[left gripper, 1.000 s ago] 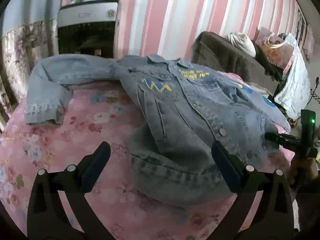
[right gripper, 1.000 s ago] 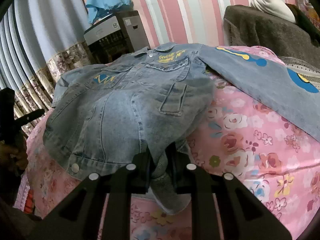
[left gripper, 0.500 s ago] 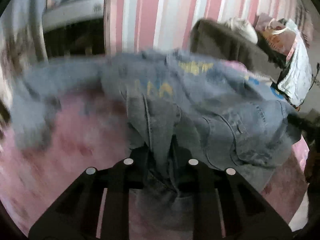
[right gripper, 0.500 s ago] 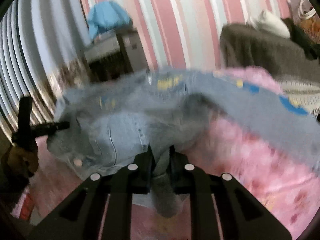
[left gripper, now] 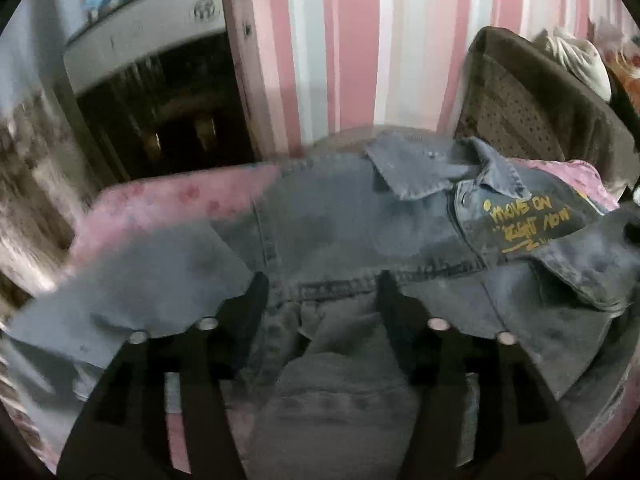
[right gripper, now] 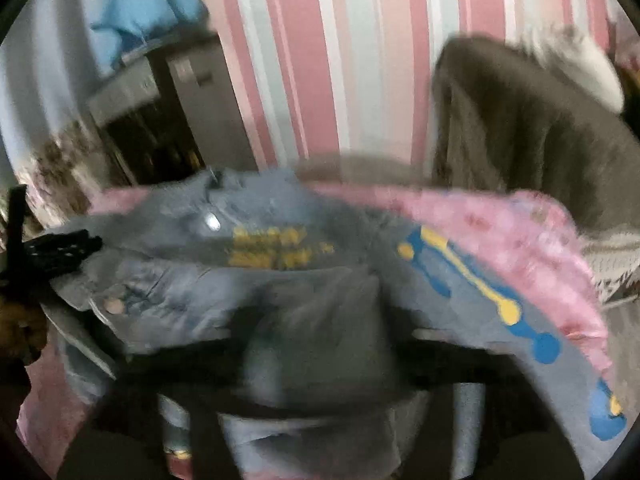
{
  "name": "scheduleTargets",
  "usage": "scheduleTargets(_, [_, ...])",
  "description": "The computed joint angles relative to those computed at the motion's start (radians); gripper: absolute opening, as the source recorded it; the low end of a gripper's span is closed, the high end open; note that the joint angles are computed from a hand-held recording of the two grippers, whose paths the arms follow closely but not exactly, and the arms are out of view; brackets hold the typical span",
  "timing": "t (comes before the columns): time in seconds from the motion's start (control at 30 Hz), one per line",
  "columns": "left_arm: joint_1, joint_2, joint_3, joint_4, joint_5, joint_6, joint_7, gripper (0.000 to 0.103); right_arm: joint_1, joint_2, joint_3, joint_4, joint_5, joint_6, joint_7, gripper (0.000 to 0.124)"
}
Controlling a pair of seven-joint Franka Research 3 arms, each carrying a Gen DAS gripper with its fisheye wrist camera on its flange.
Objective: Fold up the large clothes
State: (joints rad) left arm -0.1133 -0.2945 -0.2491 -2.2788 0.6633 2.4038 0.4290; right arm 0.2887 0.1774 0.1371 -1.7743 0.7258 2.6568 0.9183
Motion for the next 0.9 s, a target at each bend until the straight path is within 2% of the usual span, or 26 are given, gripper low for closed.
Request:
scheduleTargets(0.07, [-0.012, -0.025, -0.005, -0.018, 0.003, -0.018, 0.036, 0.082, -0.030, -0.043, 0.009, -0.043, 0.107, -0.020, -0.082, 0.078])
scheduleTargets(0.1, [-0.019, -0.057, -0.005, -0.043, 0.002, -0.007, 0.043, 0.090, -0.043, -0.078, 0.009, -0.079, 0.189, -0.020, -0.142, 0.081])
scheduleTargets(0.17, [-0.040, -0.153, 0.001, -0.111, -0.029, 0.005, 0.073, 0.095, -0.059, -0.180, -0.012, -0.186, 0.415, -0.004, -0.318, 0.089])
scheduleTargets(0.23, [-0.055, -0.262, 0.007, -0.185, -0.064, 0.027, 0.079, 0.098, -0.051, -0.246, -0.053, -0.256, 0.509, -0.025, -0.392, 0.092])
scheduleTargets(0.3, [-0.062, -0.348, -0.008, -0.234, -0.096, 0.020, 0.069, 0.100, -0.039, -0.284, -0.083, -0.303, 0.547, -0.044, -0.415, 0.092])
scheduleTargets(0.4, [-0.051, -0.421, -0.029, -0.282, -0.113, 0.028, 0.040, 0.100, -0.012, -0.299, -0.094, -0.330, 0.554, -0.039, -0.440, 0.092])
scheduleTargets(0.5, [-0.035, -0.376, -0.028, -0.280, -0.132, 0.038, 0.044, 0.100, 0.007, -0.246, -0.082, -0.289, 0.496, 0.009, -0.385, 0.091])
scheduleTargets(0.6, [-0.010, -0.330, -0.028, -0.274, -0.127, 0.082, 0.023, 0.100, 0.018, -0.166, -0.059, -0.230, 0.309, 0.117, -0.202, 0.090])
scheduleTargets(0.63, [0.001, -0.305, -0.028, -0.263, -0.131, 0.080, 0.014, 0.100, 0.016, -0.137, -0.058, -0.202, 0.271, 0.109, -0.153, 0.087])
scheduleTargets(0.67, [0.003, -0.290, -0.022, -0.262, -0.135, 0.091, 0.012, 0.100, 0.010, -0.110, -0.059, -0.170, 0.238, 0.068, -0.118, 0.073])
scheduleTargets(0.7, [0.002, -0.276, -0.015, -0.261, -0.142, 0.098, 0.016, 0.097, 0.003, -0.092, -0.056, -0.147, 0.223, 0.034, -0.100, 0.042])
scheduleTargets(0.73, [0.001, -0.260, -0.011, -0.258, -0.147, 0.099, 0.024, 0.091, -0.004, -0.082, -0.051, -0.136, 0.228, 0.017, -0.108, 0.026])
scheduleTargets(0.77, [-0.003, -0.247, -0.005, -0.256, -0.149, 0.106, 0.040, 0.075, -0.005, -0.073, -0.046, -0.127, 0.203, 0.015, -0.098, 0.007])
scheduleTargets(0.8, [-0.014, -0.235, 0.005, -0.255, -0.161, 0.114, 0.064, 0.062, -0.006, -0.064, -0.044, -0.118, 0.177, 0.011, -0.088, 0.007])
scheduleTargets(0.83, [-0.026, -0.222, 0.019, -0.256, -0.180, 0.128, 0.089, 0.056, -0.011, -0.058, -0.041, -0.112, 0.167, 0.001, -0.083, 0.007])
scheduleTargets(0.9, [-0.036, -0.220, 0.029, -0.267, -0.209, 0.162, 0.103, 0.033, -0.022, -0.074, -0.031, -0.129, 0.203, 0.010, -0.122, 0.005])
